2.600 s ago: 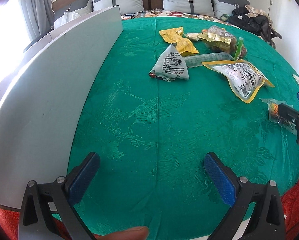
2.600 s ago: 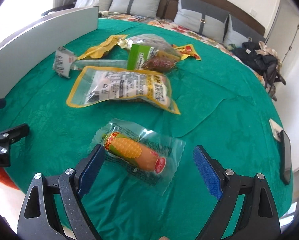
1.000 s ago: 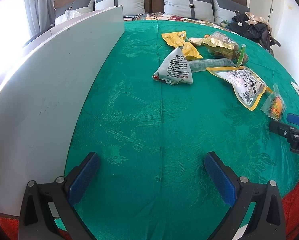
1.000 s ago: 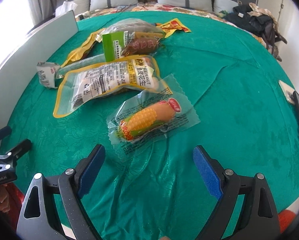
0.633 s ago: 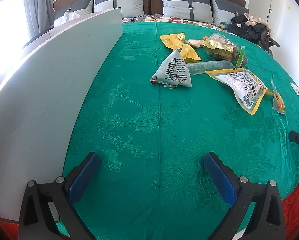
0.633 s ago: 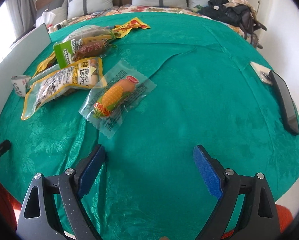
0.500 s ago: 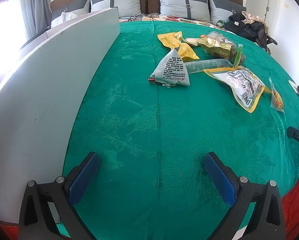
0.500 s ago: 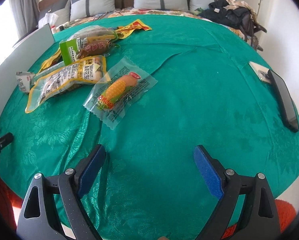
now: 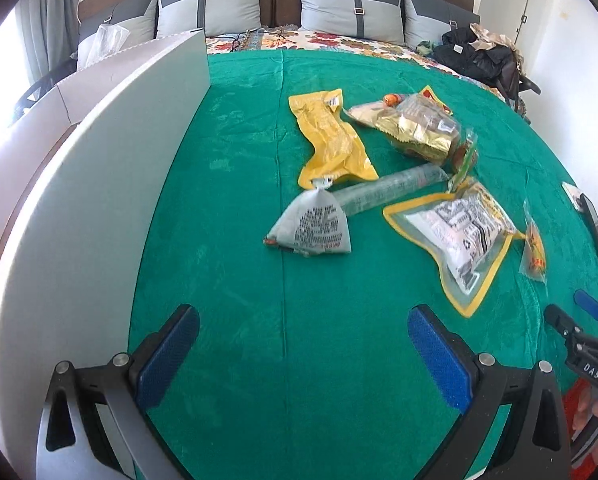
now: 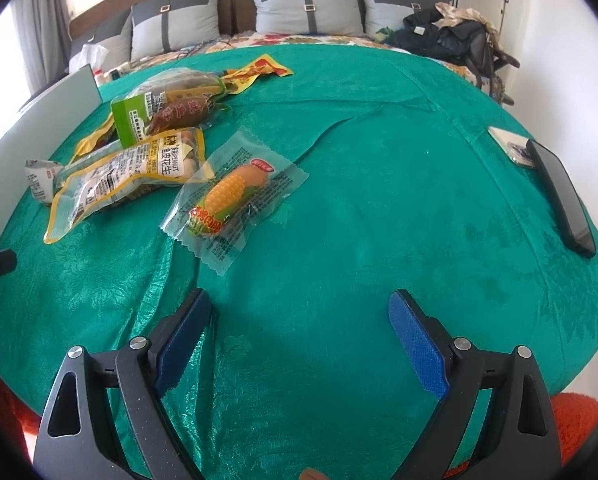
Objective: Organize snacks
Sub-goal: 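Move the left tool toward the white triangular snack packet, then close left tool on white triangular packet while right tool grasps corn-sausage packet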
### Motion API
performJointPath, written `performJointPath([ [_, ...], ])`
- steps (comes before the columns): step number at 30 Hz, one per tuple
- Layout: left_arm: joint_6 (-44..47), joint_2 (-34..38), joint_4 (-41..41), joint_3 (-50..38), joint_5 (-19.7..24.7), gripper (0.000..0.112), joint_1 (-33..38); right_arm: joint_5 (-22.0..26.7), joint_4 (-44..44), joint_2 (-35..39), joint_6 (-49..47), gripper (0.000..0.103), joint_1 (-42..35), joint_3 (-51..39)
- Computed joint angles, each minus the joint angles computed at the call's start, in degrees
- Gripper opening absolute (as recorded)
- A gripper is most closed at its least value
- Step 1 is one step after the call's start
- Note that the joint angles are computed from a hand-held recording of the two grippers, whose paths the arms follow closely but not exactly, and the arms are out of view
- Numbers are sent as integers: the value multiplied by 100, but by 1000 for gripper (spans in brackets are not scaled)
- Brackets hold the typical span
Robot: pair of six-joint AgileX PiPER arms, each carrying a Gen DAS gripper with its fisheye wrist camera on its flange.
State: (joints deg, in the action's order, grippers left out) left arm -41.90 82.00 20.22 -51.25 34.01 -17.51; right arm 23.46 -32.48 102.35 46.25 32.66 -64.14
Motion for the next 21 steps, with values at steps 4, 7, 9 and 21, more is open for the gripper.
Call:
performJointPath([
  [4, 546, 705, -297, -795, 77, 90, 356, -40, -101, -8, 75, 93, 7, 23],
  [7, 1305, 1019, -747, -1053, -9, 40, 466, -68, -100, -19, 45, 93, -9, 34],
  [9, 1328, 927, -768, -936, -91, 33, 476, -93, -117, -25, 43, 93, -15, 54],
  [21, 1031, -789, -1230, 678, -203, 74, 353, -143, -288, 26, 226, 95, -23, 27],
])
